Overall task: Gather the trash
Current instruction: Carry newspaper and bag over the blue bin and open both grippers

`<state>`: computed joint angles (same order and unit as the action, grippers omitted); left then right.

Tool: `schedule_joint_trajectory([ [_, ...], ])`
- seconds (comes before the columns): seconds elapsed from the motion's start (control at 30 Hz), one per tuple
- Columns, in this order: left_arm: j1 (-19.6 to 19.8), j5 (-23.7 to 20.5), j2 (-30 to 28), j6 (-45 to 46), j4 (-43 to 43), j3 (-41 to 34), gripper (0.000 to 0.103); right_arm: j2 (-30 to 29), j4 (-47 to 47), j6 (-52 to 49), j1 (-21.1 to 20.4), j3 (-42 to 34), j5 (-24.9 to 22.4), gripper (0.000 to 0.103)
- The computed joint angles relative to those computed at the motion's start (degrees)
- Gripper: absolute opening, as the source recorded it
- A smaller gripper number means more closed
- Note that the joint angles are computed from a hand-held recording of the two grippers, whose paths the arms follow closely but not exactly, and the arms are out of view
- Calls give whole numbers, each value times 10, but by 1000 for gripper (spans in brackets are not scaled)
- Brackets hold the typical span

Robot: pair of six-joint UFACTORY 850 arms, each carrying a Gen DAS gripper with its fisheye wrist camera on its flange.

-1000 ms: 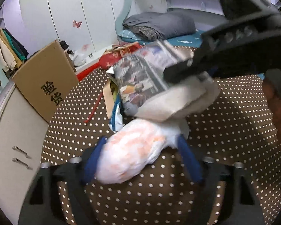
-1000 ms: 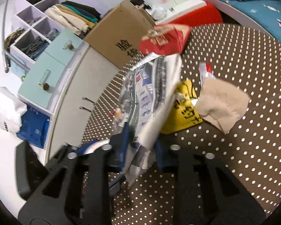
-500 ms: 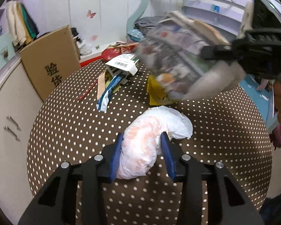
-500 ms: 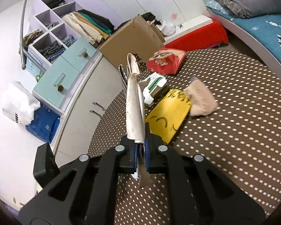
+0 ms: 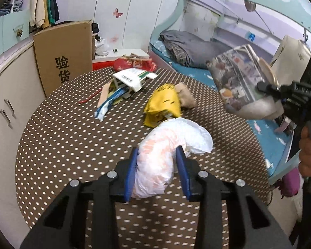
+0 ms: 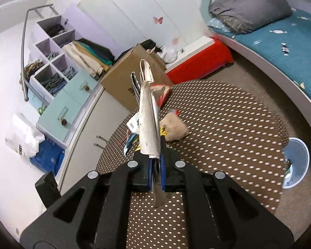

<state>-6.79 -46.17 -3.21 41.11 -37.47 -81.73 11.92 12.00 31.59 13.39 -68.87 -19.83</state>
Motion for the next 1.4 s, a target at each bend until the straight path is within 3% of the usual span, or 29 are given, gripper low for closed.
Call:
schedule_joint_trajectory([
  [0.23, -45, 19, -3, -39, -5, -24, 36, 43, -46, 40, -32, 29, 3, 6],
  [0.7, -158, 35, -75, -132, -3, -137, 36, 119, -110, 92, -130, 75, -4, 6],
  [1.07, -250, 38, -137, -174, 31, -207, 36, 163, -73, 70, -247, 121, -31, 6],
  [1.4, -315, 7, -227, -257, 93, -298, 36, 146, -30, 29, -328, 157, -65, 6],
])
